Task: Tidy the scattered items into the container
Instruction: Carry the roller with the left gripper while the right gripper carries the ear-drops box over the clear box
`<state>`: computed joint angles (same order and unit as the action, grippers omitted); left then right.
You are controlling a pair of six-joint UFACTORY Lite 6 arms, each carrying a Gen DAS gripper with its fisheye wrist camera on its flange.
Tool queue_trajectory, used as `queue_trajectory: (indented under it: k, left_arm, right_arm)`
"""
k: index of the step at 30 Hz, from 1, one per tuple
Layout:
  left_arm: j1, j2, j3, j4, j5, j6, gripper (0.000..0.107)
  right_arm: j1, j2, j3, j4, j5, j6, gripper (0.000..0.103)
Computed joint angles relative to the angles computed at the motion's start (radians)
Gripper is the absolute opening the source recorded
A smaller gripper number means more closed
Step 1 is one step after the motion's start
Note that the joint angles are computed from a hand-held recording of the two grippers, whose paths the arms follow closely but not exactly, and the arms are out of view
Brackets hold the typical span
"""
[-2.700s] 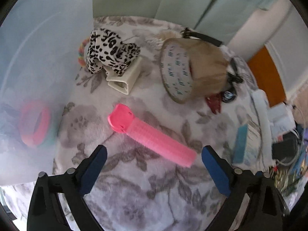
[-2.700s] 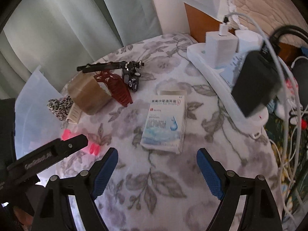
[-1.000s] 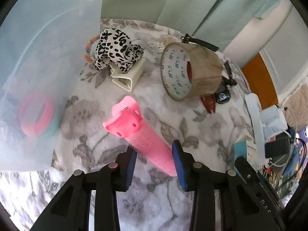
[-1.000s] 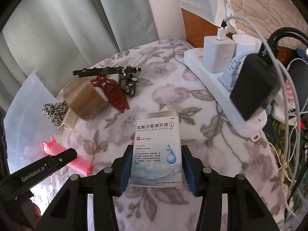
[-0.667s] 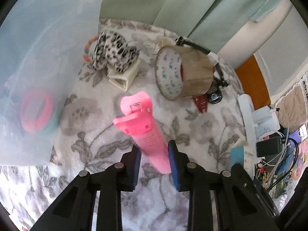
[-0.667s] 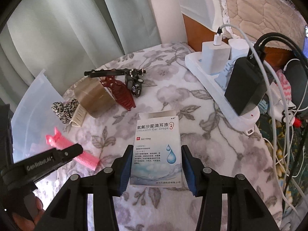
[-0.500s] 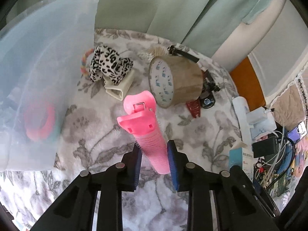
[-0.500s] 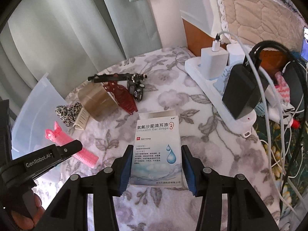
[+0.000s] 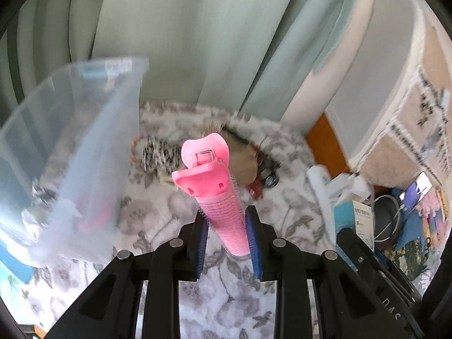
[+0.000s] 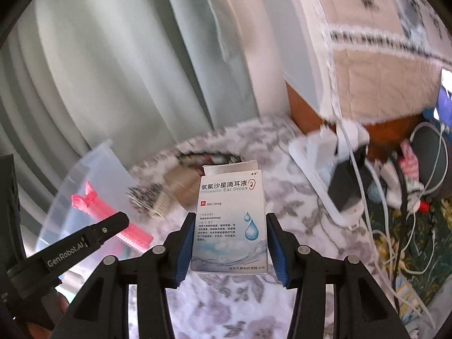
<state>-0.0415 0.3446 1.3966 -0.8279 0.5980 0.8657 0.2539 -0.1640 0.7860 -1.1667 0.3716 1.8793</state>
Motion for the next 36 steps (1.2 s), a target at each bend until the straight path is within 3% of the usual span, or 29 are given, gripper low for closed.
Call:
queue_trajectory:
  k: [7,16,36]
  left_arm:
    - [0.119,-0.086,0.025,-0.101,0.125,0.095,0.027]
    - [0.283,-0.066,0.129,-0.171,0.243,0.147,0.027]
    - [0.581,0.304,0.579,-0.176,0.403,0.041,0.027]
  right_arm:
    - [0.131,-0.023,0.130,0.033,0.130,-0.054,0.051]
    - [0.283,0.114,0.391,0.043,0.249,-0.129,0.051]
    - [0.428,0.660,1.060,0.266,0.300,-0.517,0.051]
